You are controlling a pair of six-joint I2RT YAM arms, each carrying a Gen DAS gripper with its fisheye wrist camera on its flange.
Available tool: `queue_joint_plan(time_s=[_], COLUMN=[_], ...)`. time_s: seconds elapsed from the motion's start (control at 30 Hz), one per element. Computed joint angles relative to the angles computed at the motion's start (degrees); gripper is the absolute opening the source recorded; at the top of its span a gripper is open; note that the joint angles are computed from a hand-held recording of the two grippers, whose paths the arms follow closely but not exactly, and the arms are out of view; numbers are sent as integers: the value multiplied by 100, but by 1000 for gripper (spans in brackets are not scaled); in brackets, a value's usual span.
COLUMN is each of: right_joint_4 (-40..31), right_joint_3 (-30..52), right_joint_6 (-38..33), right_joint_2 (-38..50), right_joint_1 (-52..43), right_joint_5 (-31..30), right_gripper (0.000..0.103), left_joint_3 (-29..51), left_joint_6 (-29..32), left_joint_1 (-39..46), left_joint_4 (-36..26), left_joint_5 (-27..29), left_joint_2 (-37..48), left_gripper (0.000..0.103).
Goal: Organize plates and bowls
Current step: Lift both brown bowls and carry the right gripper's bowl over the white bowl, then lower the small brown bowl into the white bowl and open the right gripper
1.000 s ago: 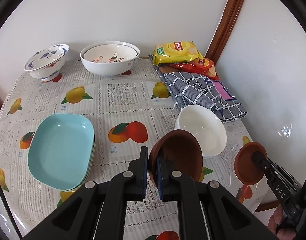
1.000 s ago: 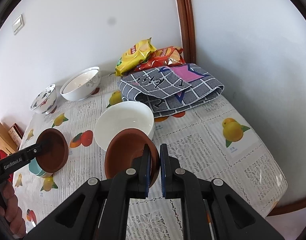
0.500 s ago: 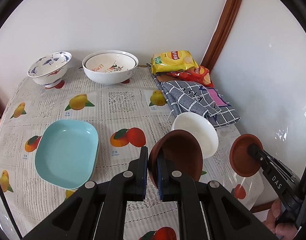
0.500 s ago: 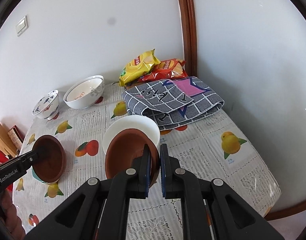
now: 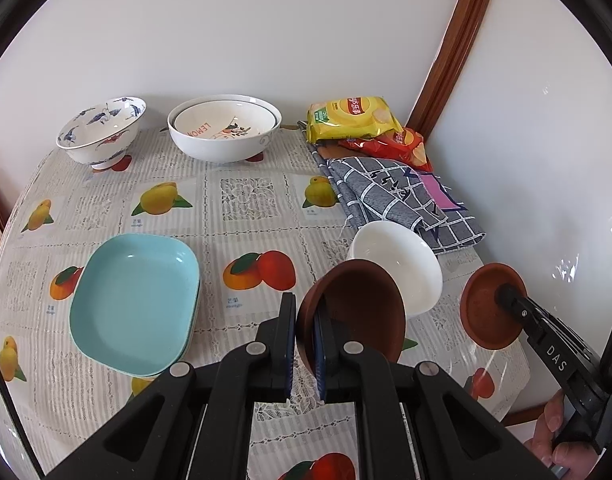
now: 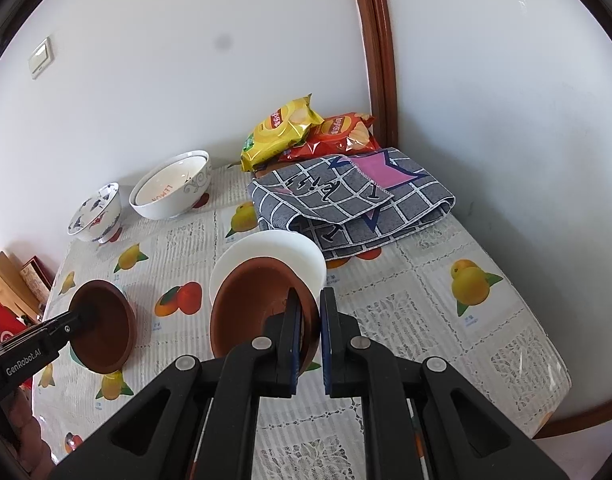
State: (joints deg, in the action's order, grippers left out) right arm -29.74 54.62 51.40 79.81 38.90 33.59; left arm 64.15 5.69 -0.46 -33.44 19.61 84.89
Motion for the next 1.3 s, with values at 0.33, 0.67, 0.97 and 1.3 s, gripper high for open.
queue_joint_plan(time_s=[0.33, 0.67, 0.97, 1.3], right_joint_4=[121, 631, 955, 1195], right_joint_3=[7, 150, 675, 932], right_joint_6=[-106, -585, -1043, -1308], right_joint_2=[60, 529, 1570, 2208], right_joint_1=[-128, -528, -800, -1118], right_joint_5=[-73, -478, -764, -1174], right_gripper=[9, 9, 9, 9], left_joint_3=[131, 448, 708, 866], left_joint_6=[-14, -192, -235, -264], left_joint_1=[19, 75, -143, -346], left_joint_4=[32, 161, 296, 374], left_joint_5=[-21, -104, -271, -391], left_joint_2=[221, 764, 1301, 1715], left_gripper=[8, 8, 8, 9])
